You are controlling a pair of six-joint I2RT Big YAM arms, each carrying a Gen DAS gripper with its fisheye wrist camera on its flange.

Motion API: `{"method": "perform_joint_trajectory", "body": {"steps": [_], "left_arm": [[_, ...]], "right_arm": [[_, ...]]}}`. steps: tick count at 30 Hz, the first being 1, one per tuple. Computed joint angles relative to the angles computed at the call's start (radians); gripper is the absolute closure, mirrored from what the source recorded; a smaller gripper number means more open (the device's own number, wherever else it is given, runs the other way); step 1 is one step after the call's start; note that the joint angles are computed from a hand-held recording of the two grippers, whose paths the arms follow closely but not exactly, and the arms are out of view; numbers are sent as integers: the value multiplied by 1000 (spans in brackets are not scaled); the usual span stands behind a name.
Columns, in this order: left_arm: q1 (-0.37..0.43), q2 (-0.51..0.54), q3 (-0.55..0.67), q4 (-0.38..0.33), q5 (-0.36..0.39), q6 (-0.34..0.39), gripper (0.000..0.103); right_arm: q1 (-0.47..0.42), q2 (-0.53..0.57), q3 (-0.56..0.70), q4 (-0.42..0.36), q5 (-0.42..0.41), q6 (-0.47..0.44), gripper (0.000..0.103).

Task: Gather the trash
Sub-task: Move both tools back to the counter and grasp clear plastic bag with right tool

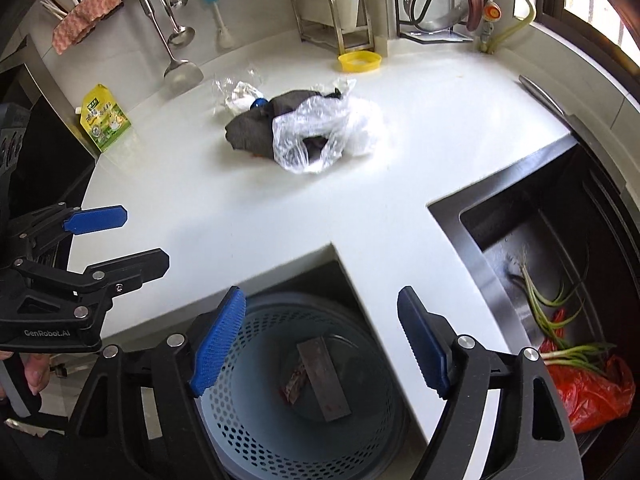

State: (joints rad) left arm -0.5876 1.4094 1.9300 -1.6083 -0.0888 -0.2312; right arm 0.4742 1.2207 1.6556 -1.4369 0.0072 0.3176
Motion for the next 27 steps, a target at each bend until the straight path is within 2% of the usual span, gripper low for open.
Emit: {"method": "perform_joint_trajectory", "body": {"steps": [4, 12, 21, 24, 27], "left_arm": [[61, 46, 81, 8, -3, 24, 17], [145, 96, 144, 35, -8, 41, 16], [185, 153, 197, 34, 7, 56, 16], [196, 174, 216, 33, 13, 62, 16], [205, 190, 228, 30, 14, 63, 15]], "right_arm": [[-16, 73, 84, 25, 11, -28, 28], [-112, 206, 223, 62, -9, -38, 28], [-174, 359, 356, 31, -62, -39, 27], [-175, 401, 393, 20, -84, -32, 27], [-162, 448, 434, -3, -70, -40, 27]]}}
